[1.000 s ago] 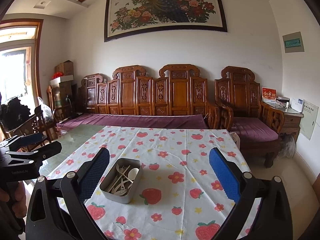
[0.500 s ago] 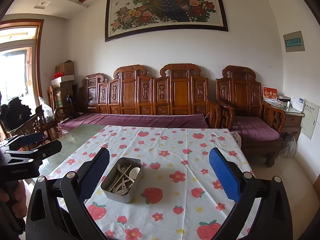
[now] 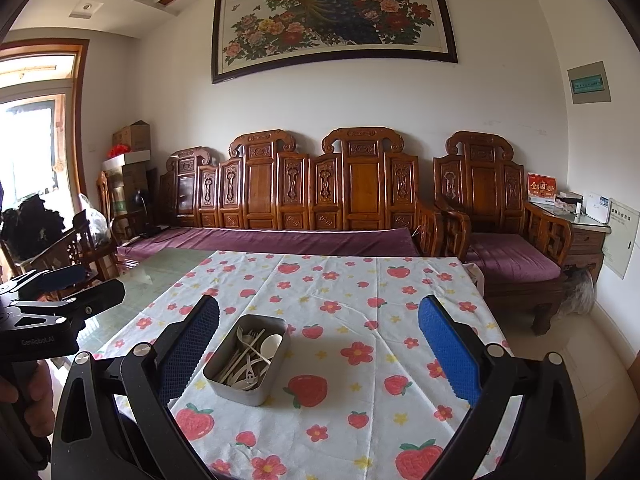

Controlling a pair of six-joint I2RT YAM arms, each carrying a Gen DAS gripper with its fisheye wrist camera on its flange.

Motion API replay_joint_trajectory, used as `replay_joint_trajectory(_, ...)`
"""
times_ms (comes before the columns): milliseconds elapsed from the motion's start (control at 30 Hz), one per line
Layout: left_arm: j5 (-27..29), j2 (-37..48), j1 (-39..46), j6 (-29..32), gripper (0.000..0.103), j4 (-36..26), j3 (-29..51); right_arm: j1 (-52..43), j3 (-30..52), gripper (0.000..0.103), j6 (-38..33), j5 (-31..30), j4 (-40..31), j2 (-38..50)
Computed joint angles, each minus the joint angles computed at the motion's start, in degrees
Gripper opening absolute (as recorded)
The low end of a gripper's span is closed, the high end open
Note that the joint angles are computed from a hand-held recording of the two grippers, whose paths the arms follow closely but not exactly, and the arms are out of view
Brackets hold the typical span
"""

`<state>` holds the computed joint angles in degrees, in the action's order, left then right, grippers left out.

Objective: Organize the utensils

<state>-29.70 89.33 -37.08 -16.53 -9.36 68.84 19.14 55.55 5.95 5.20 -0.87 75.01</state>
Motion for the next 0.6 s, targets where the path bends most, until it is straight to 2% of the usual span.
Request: replay_joint_trajectory(600, -0.3, -0.1, -0.4, -0.2, 0.095, -0.3, 0.5, 0.3, 0.1, 0.100, 0.2, 0.2, -0.1, 0.0)
